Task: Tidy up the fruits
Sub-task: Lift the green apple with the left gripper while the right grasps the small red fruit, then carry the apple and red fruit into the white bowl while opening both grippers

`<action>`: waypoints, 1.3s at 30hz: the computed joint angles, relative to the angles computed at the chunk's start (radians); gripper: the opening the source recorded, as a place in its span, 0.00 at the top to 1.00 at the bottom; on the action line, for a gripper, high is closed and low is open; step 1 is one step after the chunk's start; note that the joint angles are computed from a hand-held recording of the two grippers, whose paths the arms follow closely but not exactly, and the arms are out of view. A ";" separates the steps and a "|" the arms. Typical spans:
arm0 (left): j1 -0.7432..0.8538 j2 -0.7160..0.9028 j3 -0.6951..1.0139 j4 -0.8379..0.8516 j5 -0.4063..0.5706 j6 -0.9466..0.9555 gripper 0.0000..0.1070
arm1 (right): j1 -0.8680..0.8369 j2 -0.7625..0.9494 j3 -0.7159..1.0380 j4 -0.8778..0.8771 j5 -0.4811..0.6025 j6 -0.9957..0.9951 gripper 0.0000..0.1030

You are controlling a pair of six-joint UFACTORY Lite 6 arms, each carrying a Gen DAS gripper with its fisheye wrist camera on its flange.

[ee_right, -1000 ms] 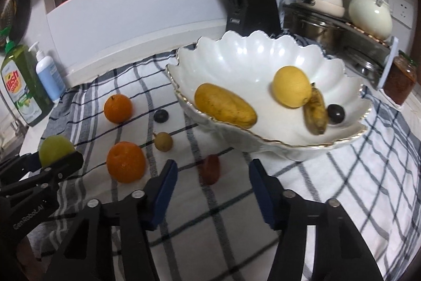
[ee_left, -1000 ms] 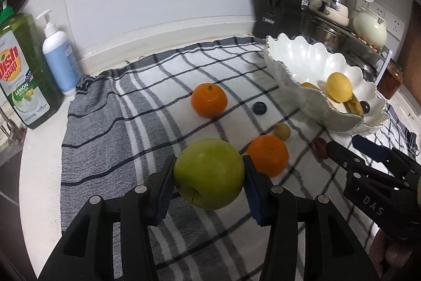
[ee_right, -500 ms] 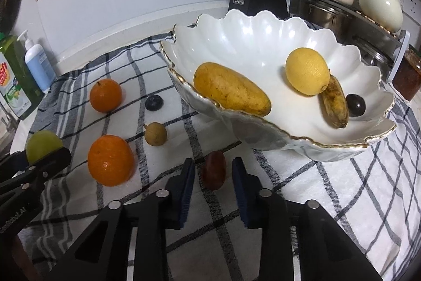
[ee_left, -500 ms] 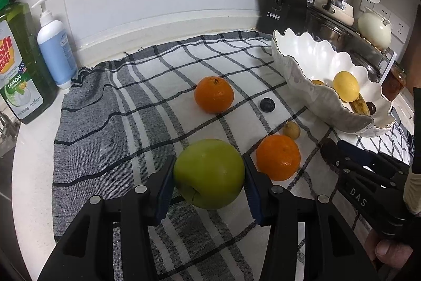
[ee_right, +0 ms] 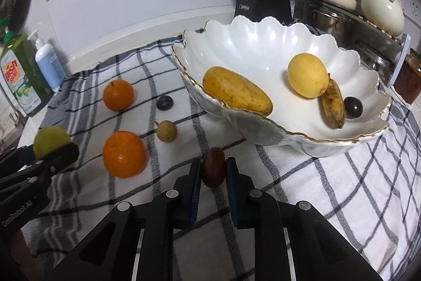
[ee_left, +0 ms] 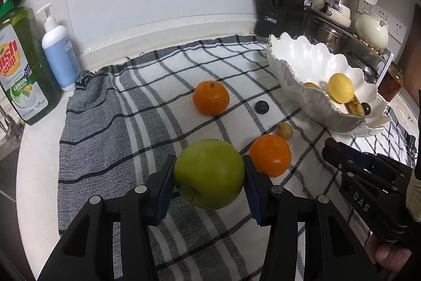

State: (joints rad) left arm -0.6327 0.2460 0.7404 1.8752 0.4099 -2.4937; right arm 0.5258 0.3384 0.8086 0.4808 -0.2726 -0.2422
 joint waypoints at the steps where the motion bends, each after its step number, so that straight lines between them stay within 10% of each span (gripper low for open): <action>1: -0.009 -0.010 -0.003 -0.018 0.005 0.014 0.55 | 0.000 -0.024 -0.017 -0.006 0.000 0.006 0.81; 21: -0.177 -0.014 0.179 -0.355 0.080 0.348 0.55 | -0.151 -0.417 -0.242 -0.138 0.070 0.074 0.81; 39: -0.097 0.297 0.679 -0.552 0.023 0.692 0.55 | -0.359 -0.267 -0.018 -0.639 0.124 0.485 0.81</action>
